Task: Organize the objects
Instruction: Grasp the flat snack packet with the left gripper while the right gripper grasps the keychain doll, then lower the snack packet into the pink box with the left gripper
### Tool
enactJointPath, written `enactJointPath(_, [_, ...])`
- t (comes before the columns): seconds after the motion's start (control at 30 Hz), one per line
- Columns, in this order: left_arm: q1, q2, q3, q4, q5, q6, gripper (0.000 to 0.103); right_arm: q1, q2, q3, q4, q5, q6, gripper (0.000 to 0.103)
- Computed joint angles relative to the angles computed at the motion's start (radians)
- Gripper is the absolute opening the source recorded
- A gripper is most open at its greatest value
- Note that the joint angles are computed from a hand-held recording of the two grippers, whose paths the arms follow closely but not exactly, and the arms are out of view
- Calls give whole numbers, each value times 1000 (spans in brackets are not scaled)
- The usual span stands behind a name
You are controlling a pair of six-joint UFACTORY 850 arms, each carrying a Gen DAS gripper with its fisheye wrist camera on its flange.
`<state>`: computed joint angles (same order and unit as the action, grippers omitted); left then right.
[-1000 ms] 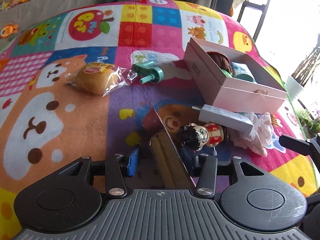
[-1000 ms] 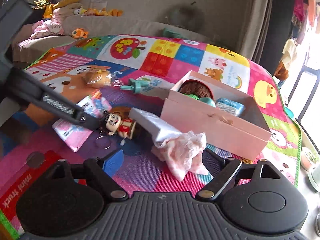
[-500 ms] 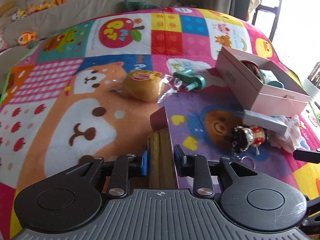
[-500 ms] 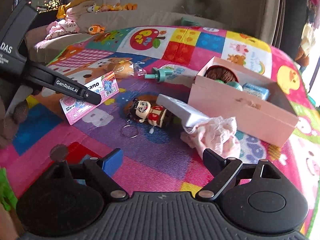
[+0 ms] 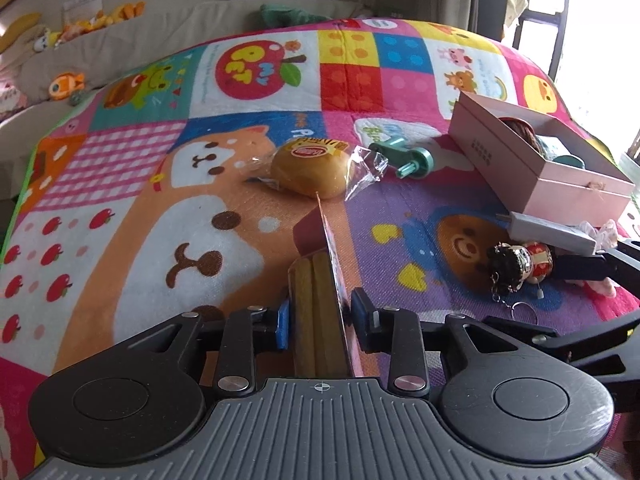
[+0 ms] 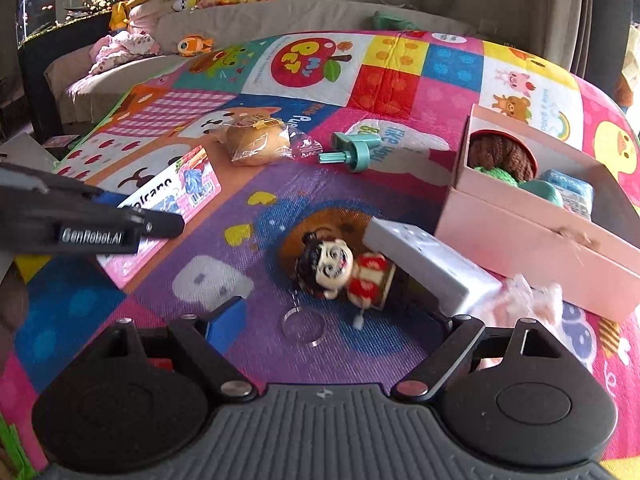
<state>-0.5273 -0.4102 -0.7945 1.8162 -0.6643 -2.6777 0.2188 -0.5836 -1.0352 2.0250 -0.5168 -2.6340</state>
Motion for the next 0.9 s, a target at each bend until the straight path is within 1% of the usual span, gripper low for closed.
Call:
enactJointPath(0.13, [-9,-8,1,7,-24,-18,35,13,-18,-31,-14,14,55,87])
enactJointPath(0.17, [-9,-8,2,11,-26,-27,35,15,-19,-35,-8,17,54,86])
enactJointPath(0.37, [0,6,25,70,-21,-113,35,20,-35,-69,-47,22,102,66])
enactJointPath(0.47, [4,11,31,90,-14,-135,35,11,-33,-67,-76,16,133,66])
enactJointPath(0.6, [12,20,42,120,-5,-187,34,-18,-15,-47,-170,-10,189,66])
enactJointPath(0.7, [13,22,47,135,-6,-212,34,-47,11,-2,-193,-33,141,66])
enactJointPath(0.83, [10,18,39,109,-10,-180,34,-73,37,45,-152,-51,54,66])
enactJointPath(0.9, [8,17,34,94,-9,-163,34,-78,40,48,-151,-48,68,71])
